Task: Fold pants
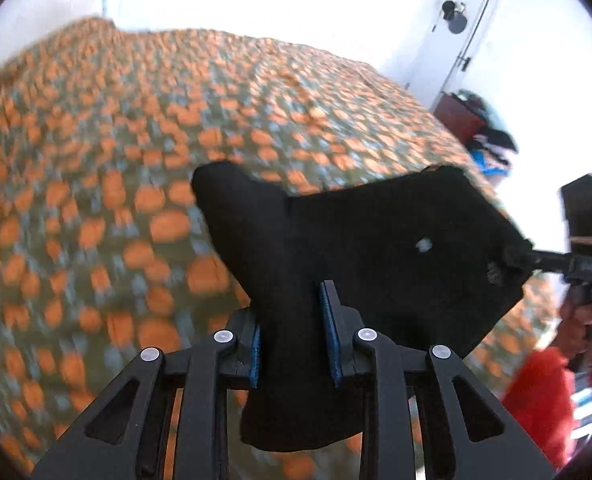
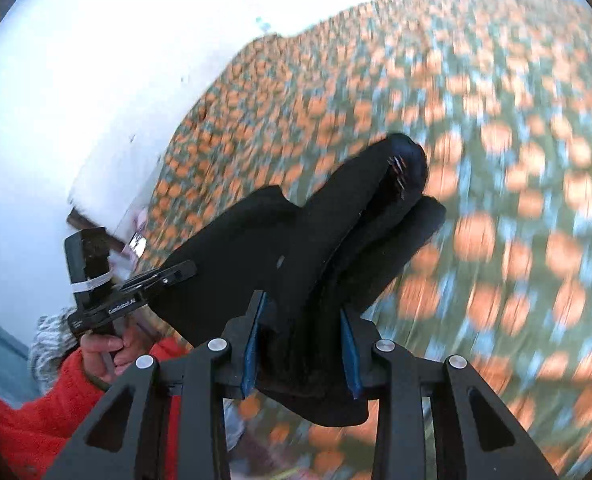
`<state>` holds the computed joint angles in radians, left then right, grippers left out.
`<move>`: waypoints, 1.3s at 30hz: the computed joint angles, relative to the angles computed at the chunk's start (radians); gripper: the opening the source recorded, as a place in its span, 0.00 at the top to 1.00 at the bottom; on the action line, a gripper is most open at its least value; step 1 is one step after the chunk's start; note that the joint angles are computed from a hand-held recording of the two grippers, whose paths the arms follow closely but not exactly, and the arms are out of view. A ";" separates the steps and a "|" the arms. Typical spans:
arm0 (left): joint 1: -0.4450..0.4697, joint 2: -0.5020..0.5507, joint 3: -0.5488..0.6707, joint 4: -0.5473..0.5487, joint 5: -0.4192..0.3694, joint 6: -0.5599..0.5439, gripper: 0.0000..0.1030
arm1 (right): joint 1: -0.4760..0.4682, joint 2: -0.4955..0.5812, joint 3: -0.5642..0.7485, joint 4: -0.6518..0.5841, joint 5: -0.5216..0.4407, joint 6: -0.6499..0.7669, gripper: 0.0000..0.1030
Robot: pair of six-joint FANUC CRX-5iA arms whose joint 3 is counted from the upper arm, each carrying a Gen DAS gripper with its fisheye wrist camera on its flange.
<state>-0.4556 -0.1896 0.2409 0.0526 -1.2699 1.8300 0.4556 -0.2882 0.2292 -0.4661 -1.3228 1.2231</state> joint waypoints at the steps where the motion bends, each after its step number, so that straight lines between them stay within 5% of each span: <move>1: -0.005 0.016 0.006 -0.020 -0.002 0.007 0.68 | 0.016 0.019 0.004 0.060 0.020 0.006 0.66; 6: -0.143 0.095 0.075 -0.306 -0.173 0.079 0.49 | 0.048 0.109 -0.030 0.270 -0.056 -0.075 0.59; 9: -0.238 0.029 0.034 -0.411 -0.195 0.113 0.20 | 0.124 0.067 -0.111 0.436 -0.106 -0.117 0.56; 10: -0.278 0.031 0.051 -0.459 -0.221 0.131 0.10 | 0.143 0.036 -0.135 0.457 -0.111 -0.132 0.44; 13: -0.451 0.011 0.091 -0.637 -0.299 0.212 0.03 | 0.279 -0.057 -0.201 0.589 -0.137 -0.224 0.01; 14: -0.465 0.017 0.103 -0.650 -0.303 0.223 0.01 | 0.320 -0.084 -0.219 0.623 -0.137 -0.245 0.00; 21: -0.586 0.078 0.259 -0.691 -0.494 0.353 0.01 | 0.735 -0.161 -0.283 0.916 -0.266 -0.595 0.00; 24: -0.591 0.079 0.275 -0.664 -0.504 0.368 0.01 | 0.888 -0.179 -0.321 1.021 -0.319 -0.731 0.00; 30: -0.631 0.082 0.297 -0.682 -0.513 0.380 0.01 | 0.986 -0.162 -0.315 1.068 -0.389 -0.807 0.00; 39: -0.663 0.091 0.315 -0.714 -0.519 0.385 0.01 | 1.013 -0.153 -0.314 1.094 -0.432 -0.843 0.00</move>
<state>-1.1188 -0.0982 0.5557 -0.6611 -1.7885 2.2149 1.4683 -0.4415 -0.0853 0.6274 -1.7550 0.3804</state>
